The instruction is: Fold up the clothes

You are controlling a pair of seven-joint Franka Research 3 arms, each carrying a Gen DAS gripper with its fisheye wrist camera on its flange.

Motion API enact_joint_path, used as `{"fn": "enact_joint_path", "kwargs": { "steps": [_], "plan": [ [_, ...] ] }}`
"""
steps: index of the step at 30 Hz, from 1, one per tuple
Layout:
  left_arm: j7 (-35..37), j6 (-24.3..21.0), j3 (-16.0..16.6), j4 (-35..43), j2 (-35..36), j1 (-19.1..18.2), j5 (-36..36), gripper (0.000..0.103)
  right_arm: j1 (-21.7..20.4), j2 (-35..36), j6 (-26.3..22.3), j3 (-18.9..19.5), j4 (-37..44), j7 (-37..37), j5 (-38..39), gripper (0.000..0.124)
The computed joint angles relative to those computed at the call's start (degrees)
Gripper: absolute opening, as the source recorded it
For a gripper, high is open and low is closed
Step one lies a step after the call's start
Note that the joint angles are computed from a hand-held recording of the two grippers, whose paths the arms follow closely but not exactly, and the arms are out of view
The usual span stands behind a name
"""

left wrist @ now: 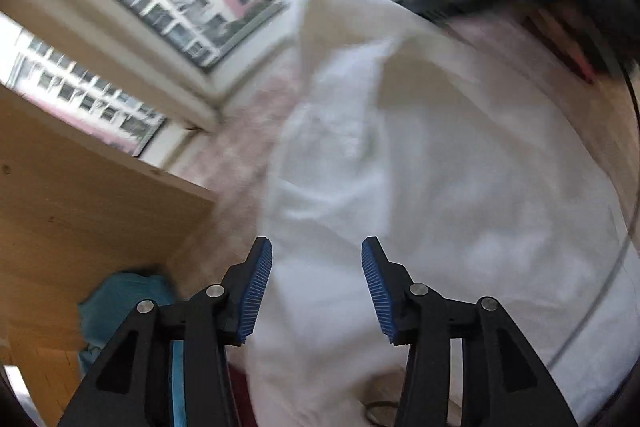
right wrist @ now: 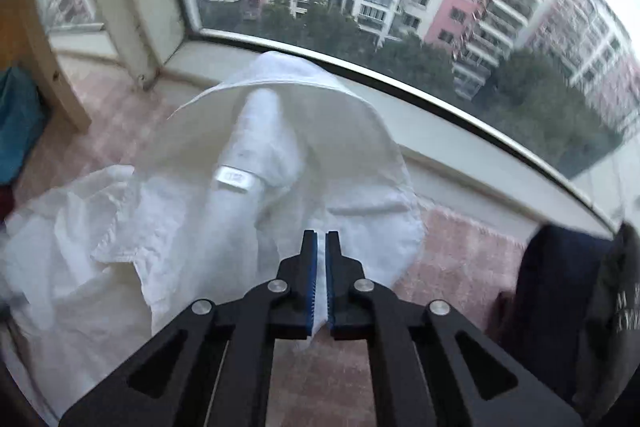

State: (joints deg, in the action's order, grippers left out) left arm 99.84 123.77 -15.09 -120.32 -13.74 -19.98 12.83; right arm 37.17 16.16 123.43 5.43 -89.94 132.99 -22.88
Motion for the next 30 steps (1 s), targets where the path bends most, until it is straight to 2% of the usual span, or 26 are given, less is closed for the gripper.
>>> {"fn": "enact_joint_path", "kwargs": {
  "steps": [1, 3, 8, 9, 10, 12, 14, 15, 16, 17, 19, 20, 22, 24, 27, 30],
  "plan": [
    [0.7, -0.4, -0.2, -0.6, -0.6, -0.4, -0.2, 0.046, -0.2, -2.0, 1.2, -0.2, -2.1, 1.2, 0.1, 0.019],
    [1.6, -1.2, -0.3, -1.5, -1.8, -1.2, -1.6, 0.046, -1.1, -5.7, 1.8, 0.3, -5.5, 2.3, 1.2, 0.026],
    [0.2, -0.9, -0.9, -2.7, -1.7, -4.1, -8.3, 0.045, -3.9, -16.4, 7.5, 3.5, -17.5, 1.6, 8.4, 0.026],
    [0.4, -0.6, -1.2, -3.2, -2.0, -4.5, -8.1, 0.045, -3.9, -19.0, 9.3, 4.7, -20.4, 3.1, 8.1, 0.022],
    [0.6, 0.6, -1.2, -4.7, -2.5, -4.8, -8.3, 0.044, -3.9, -21.7, 12.2, 6.0, -23.6, 4.9, 8.3, 0.008],
    [1.6, 0.9, 0.1, -7.3, -4.7, -5.8, -12.6, 0.046, -4.1, -26.2, 19.6, 7.1, -29.4, 4.4, 12.5, 0.006],
    [1.3, 1.0, 0.9, -9.4, -6.0, -6.1, -15.2, 0.046, -2.1, -27.2, 27.5, 6.5, -33.2, -2.8, 23.1, 0.007],
    [-0.1, 0.7, 0.5, -10.0, -6.1, -5.6, -14.3, 0.046, -1.4, -25.0, 28.6, 6.5, -32.5, -6.3, 26.6, 0.010],
    [-1.5, 0.7, -0.1, -10.6, -5.8, -5.1, -12.7, 0.044, -2.0, -22.8, 27.4, 7.3, -30.8, -6.7, 26.6, 0.010],
    [-2.4, 1.0, -0.4, -11.3, -5.6, -4.8, -11.3, 0.044, -3.0, -20.1, 23.4, 8.2, -28.2, -5.2, 24.2, 0.009],
    [-2.9, 1.3, -0.2, -12.0, -5.5, -4.8, -11.1, 0.045, -4.2, -16.9, 10.4, 8.9, -24.2, 5.9, 13.5, 0.003],
    [-2.8, 1.6, 0.0, -12.2, -5.7, -5.0, -11.4, 0.045, -4.2, -18.2, 7.6, 8.3, -24.7, 9.2, 12.6, 0.003],
    [-2.5, 2.2, 0.2, -12.7, -6.1, -5.3, -11.6, 0.044, -5.0, -22.2, 9.8, 7.9, -27.3, 12.0, 12.3, 0.004],
    [-2.4, 3.0, 0.1, -13.4, -6.5, -5.6, -11.3, 0.045, -5.6, -21.9, 10.0, 8.6, -24.9, 11.6, 10.5, 0.006],
    [-2.1, 3.7, 0.9, -14.1, -7.1, -6.1, -13.0, 0.044, -4.6, -14.7, 10.0, 8.8, -15.7, 1.9, 12.6, 0.006],
    [-2.2, 4.2, 1.2, -14.6, -7.5, -6.3, -14.3, 0.045, -2.8, -4.5, 4.7, 7.6, -4.9, -5.0, 16.0, 0.006]
  ]
}}
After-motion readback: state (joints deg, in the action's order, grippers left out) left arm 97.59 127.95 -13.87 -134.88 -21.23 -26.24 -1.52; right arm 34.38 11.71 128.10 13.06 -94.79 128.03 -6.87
